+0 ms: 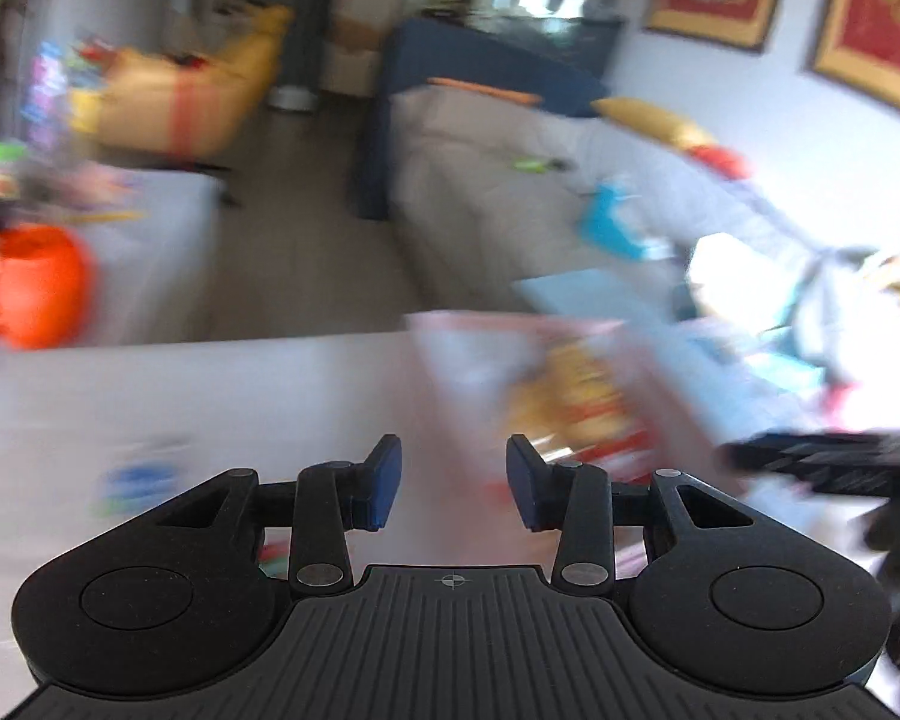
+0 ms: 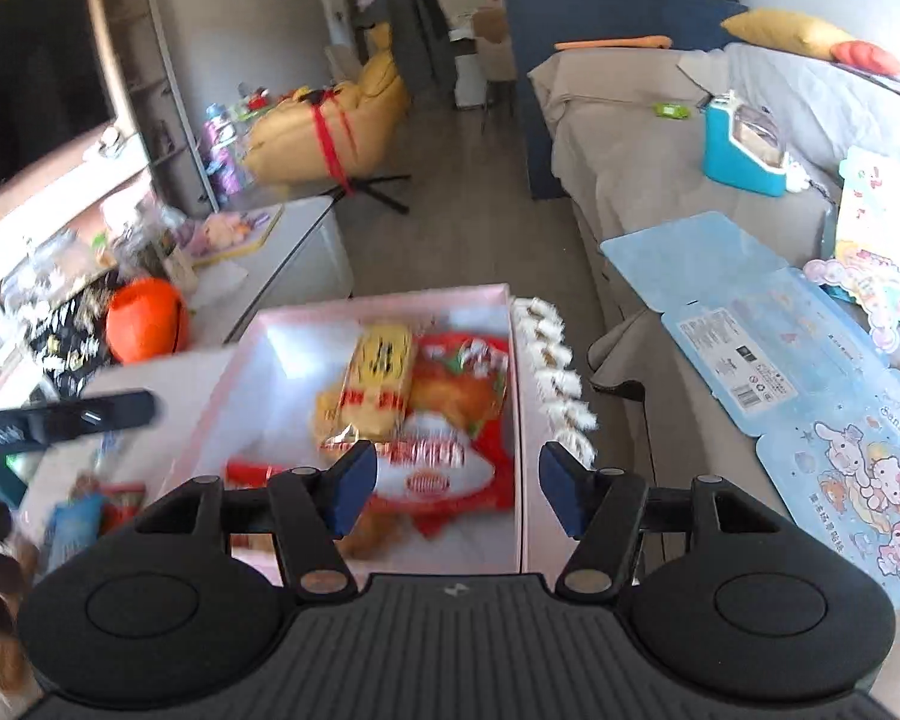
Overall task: Organize snacks
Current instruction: 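Grasp the blue printed packet with the right tool while the left tool reaches the clear packet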
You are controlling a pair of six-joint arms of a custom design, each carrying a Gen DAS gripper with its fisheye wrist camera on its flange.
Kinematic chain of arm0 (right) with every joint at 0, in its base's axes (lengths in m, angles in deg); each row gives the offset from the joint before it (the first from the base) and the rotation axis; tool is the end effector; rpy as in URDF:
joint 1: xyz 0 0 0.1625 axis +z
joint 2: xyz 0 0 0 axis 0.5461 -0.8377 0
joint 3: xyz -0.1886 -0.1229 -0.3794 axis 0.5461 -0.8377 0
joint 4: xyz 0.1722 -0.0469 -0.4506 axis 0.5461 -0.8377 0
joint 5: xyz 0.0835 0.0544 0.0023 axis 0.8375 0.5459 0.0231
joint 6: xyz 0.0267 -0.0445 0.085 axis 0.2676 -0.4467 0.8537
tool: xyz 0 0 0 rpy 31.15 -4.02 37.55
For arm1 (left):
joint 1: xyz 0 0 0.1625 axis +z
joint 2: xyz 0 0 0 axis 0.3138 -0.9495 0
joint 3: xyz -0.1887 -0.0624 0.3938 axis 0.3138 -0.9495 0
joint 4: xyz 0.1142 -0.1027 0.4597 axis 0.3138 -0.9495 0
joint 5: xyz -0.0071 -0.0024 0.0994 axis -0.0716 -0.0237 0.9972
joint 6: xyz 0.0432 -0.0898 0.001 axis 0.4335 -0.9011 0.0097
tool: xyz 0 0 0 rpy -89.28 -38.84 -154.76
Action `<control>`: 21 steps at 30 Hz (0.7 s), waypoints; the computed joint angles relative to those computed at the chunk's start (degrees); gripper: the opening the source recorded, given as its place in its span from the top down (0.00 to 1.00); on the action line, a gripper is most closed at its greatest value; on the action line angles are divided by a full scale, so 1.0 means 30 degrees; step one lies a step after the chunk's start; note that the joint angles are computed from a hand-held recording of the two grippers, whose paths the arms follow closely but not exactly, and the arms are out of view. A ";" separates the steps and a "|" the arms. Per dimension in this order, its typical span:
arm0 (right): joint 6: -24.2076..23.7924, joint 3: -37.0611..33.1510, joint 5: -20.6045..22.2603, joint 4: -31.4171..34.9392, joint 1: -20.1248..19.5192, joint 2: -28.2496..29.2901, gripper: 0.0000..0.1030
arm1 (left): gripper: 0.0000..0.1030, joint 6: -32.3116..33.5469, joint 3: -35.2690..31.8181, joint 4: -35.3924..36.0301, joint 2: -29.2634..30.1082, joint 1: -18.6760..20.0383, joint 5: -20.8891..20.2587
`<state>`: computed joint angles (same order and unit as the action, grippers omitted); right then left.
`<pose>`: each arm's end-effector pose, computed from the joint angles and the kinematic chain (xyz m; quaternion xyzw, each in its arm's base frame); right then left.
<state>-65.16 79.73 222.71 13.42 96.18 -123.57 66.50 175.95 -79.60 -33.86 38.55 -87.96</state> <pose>0.2471 -0.2428 0.0803 -0.0886 -0.7823 0.4965 0.3655 -0.1035 -0.4323 0.2333 0.4477 0.8677 -0.2064 0.0634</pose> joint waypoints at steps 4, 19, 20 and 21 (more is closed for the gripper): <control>-0.1512 -0.0101 -0.0473 -0.1447 0.0792 0.0852 0.32 | 0.58 -0.0004 0.1010 -0.0140 -0.2930 0.0923 0.3446; -0.4831 -0.7019 -0.6514 0.0505 0.0596 0.7694 0.23 | 0.58 0.1286 0.2606 0.0212 -0.7487 0.4682 0.2818; -0.5158 -0.7449 -0.6402 0.0212 0.0536 0.8102 0.23 | 0.59 0.1054 0.2646 0.0048 -0.7588 0.4893 0.2559; -0.5749 -0.7792 -0.6188 -0.0290 0.0497 0.8489 0.23 | 0.58 0.0870 0.2700 -0.0171 -0.7595 0.5057 0.2373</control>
<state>-82.40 56.36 204.14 12.55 97.67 -98.10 69.11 184.05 -80.11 -56.65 53.72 -80.84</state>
